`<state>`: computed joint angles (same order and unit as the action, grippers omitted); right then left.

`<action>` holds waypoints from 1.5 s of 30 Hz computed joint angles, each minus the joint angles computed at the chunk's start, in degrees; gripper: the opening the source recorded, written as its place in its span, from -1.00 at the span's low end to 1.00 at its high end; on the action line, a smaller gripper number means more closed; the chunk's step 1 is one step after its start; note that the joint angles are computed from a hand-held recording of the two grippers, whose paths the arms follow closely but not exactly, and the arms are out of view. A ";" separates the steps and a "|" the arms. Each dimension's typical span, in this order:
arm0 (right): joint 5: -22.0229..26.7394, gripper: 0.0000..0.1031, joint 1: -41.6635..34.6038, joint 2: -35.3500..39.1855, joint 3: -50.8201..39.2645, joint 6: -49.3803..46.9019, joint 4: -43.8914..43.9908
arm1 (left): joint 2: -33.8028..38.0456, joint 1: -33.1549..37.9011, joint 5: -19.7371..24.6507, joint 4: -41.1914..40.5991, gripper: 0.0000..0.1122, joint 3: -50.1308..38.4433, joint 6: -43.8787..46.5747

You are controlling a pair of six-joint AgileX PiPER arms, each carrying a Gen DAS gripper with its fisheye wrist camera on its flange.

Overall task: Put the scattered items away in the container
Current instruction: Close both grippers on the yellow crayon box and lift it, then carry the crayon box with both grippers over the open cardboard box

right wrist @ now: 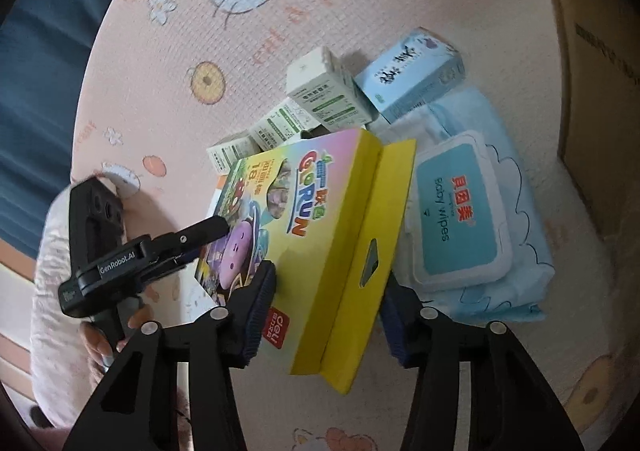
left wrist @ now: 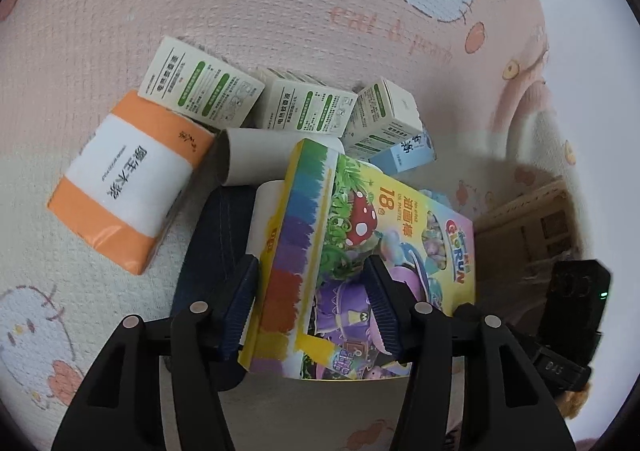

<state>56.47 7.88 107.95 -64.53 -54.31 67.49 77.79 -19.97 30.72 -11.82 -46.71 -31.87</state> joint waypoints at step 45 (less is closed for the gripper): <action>10.87 -0.15 -37.76 -21.13 2.25 -9.23 1.64 | 21.73 -29.54 15.68 27.84 0.03 -53.01 -21.40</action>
<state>67.34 -29.88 86.82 -62.28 -63.54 69.13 99.51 -49.51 46.39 16.01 -99.72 -53.27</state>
